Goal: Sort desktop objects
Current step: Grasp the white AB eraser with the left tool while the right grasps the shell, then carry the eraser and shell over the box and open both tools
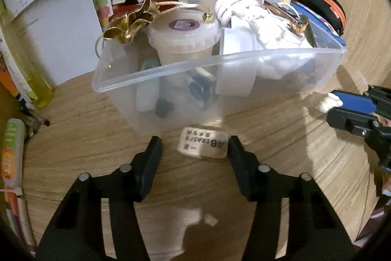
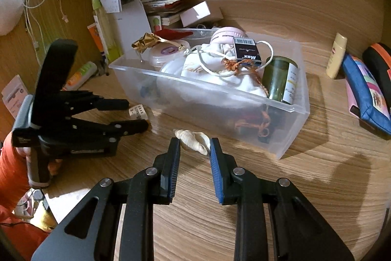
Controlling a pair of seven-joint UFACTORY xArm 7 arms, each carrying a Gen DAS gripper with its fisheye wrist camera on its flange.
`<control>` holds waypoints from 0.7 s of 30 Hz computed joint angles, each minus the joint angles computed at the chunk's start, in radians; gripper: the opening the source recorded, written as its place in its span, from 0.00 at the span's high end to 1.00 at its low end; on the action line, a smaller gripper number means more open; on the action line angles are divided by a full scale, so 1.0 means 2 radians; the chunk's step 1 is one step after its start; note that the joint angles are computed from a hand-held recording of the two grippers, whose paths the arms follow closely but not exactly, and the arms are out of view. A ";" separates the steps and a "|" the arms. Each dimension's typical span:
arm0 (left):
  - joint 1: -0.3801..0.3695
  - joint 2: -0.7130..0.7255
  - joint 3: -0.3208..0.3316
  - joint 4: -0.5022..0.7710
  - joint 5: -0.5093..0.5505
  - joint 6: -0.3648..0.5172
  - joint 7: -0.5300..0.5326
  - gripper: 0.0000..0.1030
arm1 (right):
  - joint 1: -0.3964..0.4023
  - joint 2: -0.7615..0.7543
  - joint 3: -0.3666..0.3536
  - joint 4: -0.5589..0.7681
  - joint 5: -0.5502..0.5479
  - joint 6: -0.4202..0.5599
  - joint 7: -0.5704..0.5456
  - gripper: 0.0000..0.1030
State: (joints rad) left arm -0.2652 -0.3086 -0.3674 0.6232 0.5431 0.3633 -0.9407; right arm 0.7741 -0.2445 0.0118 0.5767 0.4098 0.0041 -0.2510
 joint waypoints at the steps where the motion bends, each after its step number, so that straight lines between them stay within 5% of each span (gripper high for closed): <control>1: 0.004 0.000 -0.003 0.000 0.007 -0.002 -0.006 0.57 | 0.007 0.003 -0.006 0.003 0.005 -0.001 -0.004 0.79; 10: 0.009 -0.019 -0.002 -0.021 0.004 -0.022 -0.013 0.62 | -0.009 0.001 0.009 0.003 -0.007 -0.001 0.010 0.79; 21: 0.039 -0.131 -0.031 -0.073 -0.025 -0.052 -0.018 0.62 | -0.021 -0.011 0.020 0.013 -0.034 -0.002 0.037 0.79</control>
